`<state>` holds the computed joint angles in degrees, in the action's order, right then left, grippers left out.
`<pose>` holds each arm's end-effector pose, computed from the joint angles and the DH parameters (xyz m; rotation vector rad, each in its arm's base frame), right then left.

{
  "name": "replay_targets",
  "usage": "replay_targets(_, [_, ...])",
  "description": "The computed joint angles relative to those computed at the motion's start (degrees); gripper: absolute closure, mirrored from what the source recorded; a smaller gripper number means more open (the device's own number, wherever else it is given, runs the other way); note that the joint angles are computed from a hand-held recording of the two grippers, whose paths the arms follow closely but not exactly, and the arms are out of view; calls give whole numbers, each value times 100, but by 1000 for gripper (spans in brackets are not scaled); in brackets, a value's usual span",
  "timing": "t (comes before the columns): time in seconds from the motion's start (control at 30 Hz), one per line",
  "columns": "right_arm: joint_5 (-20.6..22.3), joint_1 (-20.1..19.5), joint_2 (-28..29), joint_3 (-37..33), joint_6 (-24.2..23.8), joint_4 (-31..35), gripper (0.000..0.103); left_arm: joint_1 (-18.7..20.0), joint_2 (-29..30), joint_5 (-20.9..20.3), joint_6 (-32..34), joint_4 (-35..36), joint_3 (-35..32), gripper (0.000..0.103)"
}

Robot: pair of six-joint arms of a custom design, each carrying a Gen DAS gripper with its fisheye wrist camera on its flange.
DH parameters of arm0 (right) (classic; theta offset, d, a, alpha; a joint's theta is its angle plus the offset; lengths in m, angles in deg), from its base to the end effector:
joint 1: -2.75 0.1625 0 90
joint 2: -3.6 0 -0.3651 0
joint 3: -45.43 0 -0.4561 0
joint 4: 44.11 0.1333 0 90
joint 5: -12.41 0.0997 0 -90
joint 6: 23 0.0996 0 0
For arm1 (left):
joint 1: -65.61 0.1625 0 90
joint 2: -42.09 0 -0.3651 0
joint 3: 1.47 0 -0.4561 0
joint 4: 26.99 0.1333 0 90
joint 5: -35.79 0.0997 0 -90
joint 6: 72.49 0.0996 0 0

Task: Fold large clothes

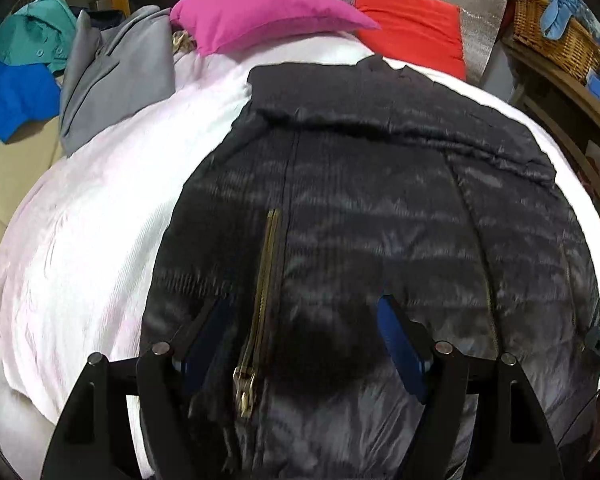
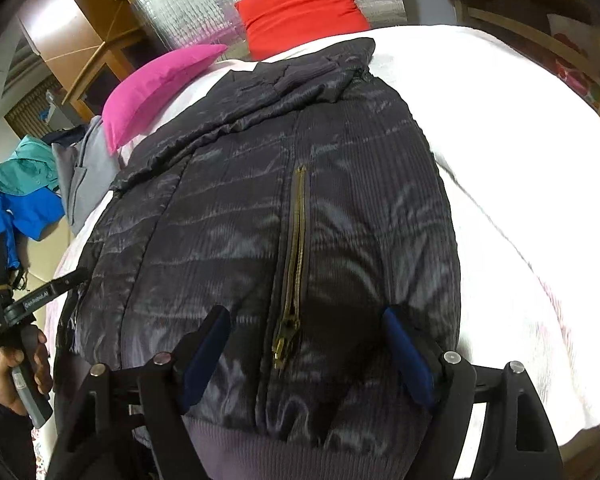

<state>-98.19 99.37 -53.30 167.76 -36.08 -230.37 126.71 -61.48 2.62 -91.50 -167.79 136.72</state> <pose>0.1578 -0.5076 0.0246 0.3250 -2.6538 0.7078 -0.0039 -0.4554 0.2337 0.0213 2.2297 -0.7772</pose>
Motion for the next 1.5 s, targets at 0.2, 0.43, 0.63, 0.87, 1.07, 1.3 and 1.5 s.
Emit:
replay_targets(0.2, [20, -15, -178, 264, 14, -51, 21, 6, -600, -96, -299, 415, 356, 25])
replay_targets(0.43, [129, -112, -743, 789, 92, -222, 21, -24, -2354, -281, -638, 1053, 1083, 25])
replay_targets(0.63, [107, -264, -1032, 748, 527, 154, 20, 150, -2980, -304, -1137, 1531, 1173, 25])
replay_targets(0.87, [310, -183, -730, -157, 335, 384, 20, 380, -2160, -452, -586, 706, 819, 25])
replay_targets(1.07, [891, -448, -13, -1686, 651, 1082, 20, 476, -701, -415, 510, -749, -55, 25])
replay_targets(1.3, [1526, -720, 1573, -4400, 1206, 2335, 20, 630, 1775, -1206, 2111, -2258, -1784, 25])
replay_targets(1.5, [1612, -780, 2760, -6297, 1322, 3319, 22, 938, 3760, -1581, 2788, -2624, -3612, 25])
